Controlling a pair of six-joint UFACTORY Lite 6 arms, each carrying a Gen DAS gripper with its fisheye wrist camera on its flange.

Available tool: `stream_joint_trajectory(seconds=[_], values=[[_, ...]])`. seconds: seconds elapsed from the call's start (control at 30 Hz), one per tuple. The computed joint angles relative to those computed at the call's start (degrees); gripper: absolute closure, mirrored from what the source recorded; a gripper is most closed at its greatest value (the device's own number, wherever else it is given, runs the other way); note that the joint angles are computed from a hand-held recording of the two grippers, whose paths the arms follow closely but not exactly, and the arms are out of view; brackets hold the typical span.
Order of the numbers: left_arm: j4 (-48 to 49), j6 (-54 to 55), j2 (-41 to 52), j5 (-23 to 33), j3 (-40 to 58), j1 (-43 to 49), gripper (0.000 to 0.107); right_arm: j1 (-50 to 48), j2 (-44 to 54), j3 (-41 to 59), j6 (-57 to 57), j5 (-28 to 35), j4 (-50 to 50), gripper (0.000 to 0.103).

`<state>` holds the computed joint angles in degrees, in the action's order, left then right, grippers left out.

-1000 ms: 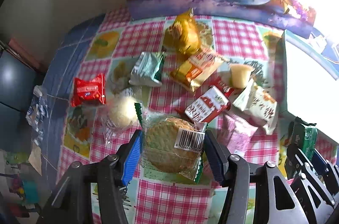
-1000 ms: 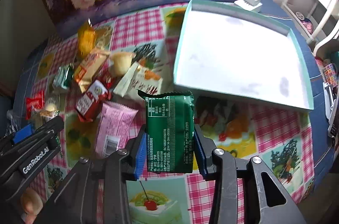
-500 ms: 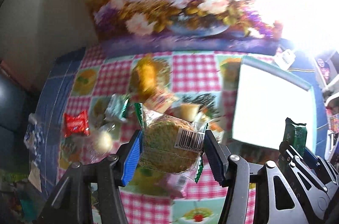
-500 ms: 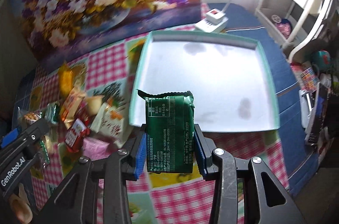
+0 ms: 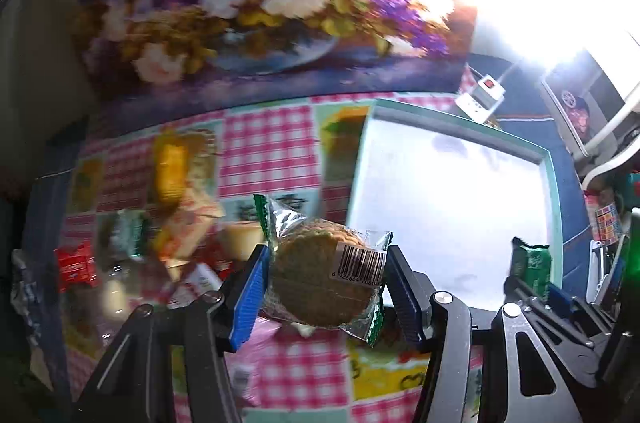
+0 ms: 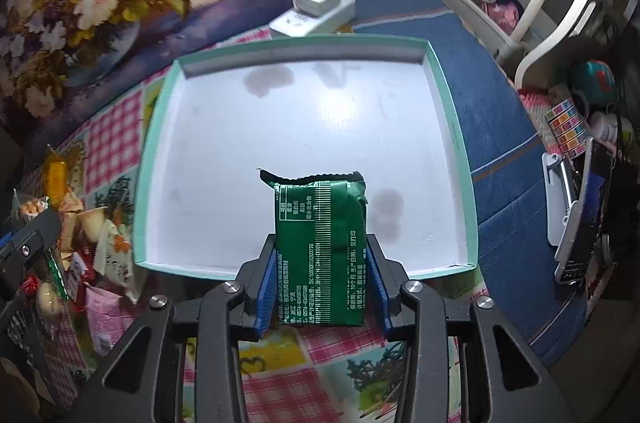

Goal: Organize snacks
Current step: 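Carry the green packet with the right gripper while the left carries the biscuit over the teal tray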

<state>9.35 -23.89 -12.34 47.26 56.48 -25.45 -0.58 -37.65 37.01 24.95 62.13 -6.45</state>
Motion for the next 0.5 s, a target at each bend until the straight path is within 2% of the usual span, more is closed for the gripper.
stream_joint_trajectory(seconds=[0.23, 0.5], values=[[-0.8, -0.7, 10.1, -7.5, 1.8, -2.7, 0.046, -8.7, 4.1, -2.7, -9.3, -5.8, 2.3, 0.061], [-0.7, -2.6, 19.5, -14.4, 2.7, -4.4, 0.046, -12.4, 7.1, -5.9, -14.7, -11.0, 4.1, 0.061]])
